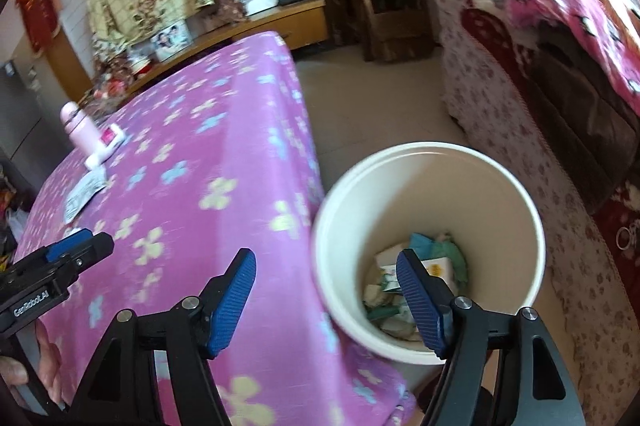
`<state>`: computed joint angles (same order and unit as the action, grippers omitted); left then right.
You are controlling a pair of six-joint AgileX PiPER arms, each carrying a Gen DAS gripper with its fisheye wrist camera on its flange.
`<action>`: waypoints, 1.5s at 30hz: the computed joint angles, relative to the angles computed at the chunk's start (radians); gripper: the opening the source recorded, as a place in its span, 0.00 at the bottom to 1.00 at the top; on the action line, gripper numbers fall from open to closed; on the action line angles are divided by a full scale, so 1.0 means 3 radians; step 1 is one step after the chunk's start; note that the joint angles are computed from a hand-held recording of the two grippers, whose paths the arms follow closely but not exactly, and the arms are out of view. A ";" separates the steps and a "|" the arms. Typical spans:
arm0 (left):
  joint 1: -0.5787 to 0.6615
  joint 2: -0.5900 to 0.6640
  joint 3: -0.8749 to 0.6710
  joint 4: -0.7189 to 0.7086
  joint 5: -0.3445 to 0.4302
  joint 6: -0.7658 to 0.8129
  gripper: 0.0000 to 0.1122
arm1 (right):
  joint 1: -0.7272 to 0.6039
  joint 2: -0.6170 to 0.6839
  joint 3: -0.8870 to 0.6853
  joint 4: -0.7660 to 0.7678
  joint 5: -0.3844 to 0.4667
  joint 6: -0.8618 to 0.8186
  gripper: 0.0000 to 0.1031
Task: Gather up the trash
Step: 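Move both open tools back over the remaining trash on the table, then grasp the white medicine box with the left tool while the right tool grasps the white wrapped packet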
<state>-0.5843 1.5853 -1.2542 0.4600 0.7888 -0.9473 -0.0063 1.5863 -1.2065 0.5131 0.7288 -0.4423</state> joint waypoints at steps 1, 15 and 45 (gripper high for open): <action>0.0046 -0.0087 0.0098 -0.0007 -0.0013 -0.0002 0.53 | 0.0068 -0.0011 -0.0004 -0.0011 0.0014 0.0028 0.68; 0.1348 -0.1046 0.1144 -0.0256 -0.0072 0.0611 0.61 | 0.1102 0.0068 -0.0198 -0.0267 0.0020 0.0447 0.68; 0.2899 -0.0248 0.0265 -0.0990 -0.0359 0.2335 0.40 | 0.1701 0.0595 -0.0765 -0.0450 0.0180 0.0772 0.68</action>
<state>0.2854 1.5111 -1.1747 0.1631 0.6811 -0.2470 0.5041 1.7647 -1.4360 0.3780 0.7828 -0.2106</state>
